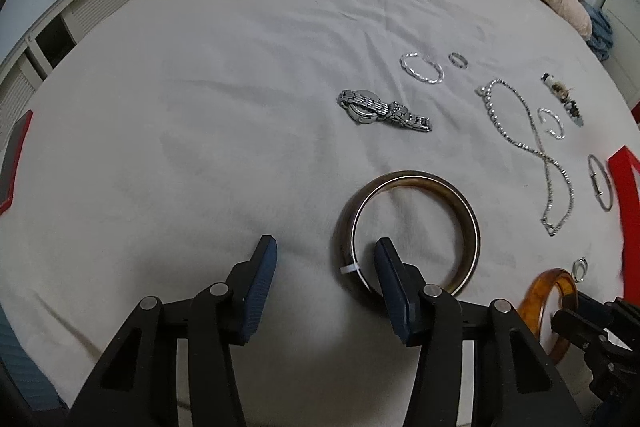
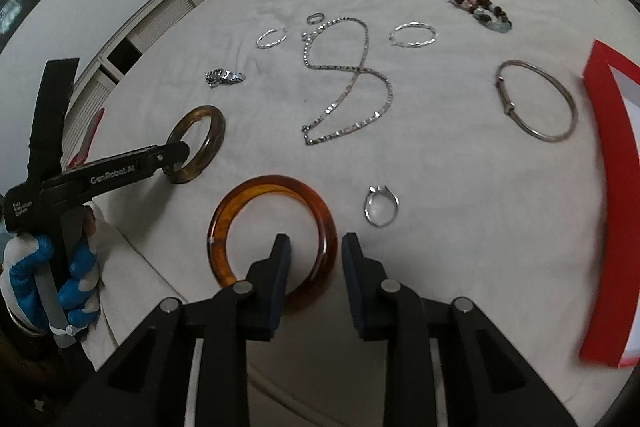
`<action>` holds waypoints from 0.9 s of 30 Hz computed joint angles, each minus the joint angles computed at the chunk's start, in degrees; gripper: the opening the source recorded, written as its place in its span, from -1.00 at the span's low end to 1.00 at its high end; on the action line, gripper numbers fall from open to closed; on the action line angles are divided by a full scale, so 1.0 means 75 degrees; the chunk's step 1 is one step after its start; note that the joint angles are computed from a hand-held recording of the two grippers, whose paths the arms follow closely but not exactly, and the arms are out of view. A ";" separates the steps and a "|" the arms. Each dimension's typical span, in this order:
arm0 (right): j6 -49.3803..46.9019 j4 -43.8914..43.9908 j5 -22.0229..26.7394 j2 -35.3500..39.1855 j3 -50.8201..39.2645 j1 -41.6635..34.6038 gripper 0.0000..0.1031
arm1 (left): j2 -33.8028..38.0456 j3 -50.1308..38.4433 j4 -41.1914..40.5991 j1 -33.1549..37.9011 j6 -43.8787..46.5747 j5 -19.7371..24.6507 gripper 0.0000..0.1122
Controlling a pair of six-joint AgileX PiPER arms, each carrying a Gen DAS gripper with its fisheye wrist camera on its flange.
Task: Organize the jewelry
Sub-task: 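Grasp the dark horn bangle with the left tool while the right tool grasps the amber bangle, then carry both bangles into the red box and open both tools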
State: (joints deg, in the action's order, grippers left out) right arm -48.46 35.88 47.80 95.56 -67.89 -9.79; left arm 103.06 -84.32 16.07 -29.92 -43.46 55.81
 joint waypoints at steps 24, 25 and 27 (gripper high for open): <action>-0.0833 0.0524 0.0835 -0.1266 -0.0093 -0.1217 -0.81 | -0.0700 -0.0294 0.0903 -0.1045 -0.0908 0.1043 -0.84; -0.0905 0.0600 0.0931 -0.1341 -0.0113 -0.1434 -0.81 | -0.0706 -0.0396 0.0905 -0.1121 -0.0919 0.1091 -0.84; -0.1103 0.0807 0.1207 -0.1498 -0.0185 -0.2096 -0.81 | -0.0624 -0.0759 0.0863 -0.1325 -0.0900 0.1228 -0.84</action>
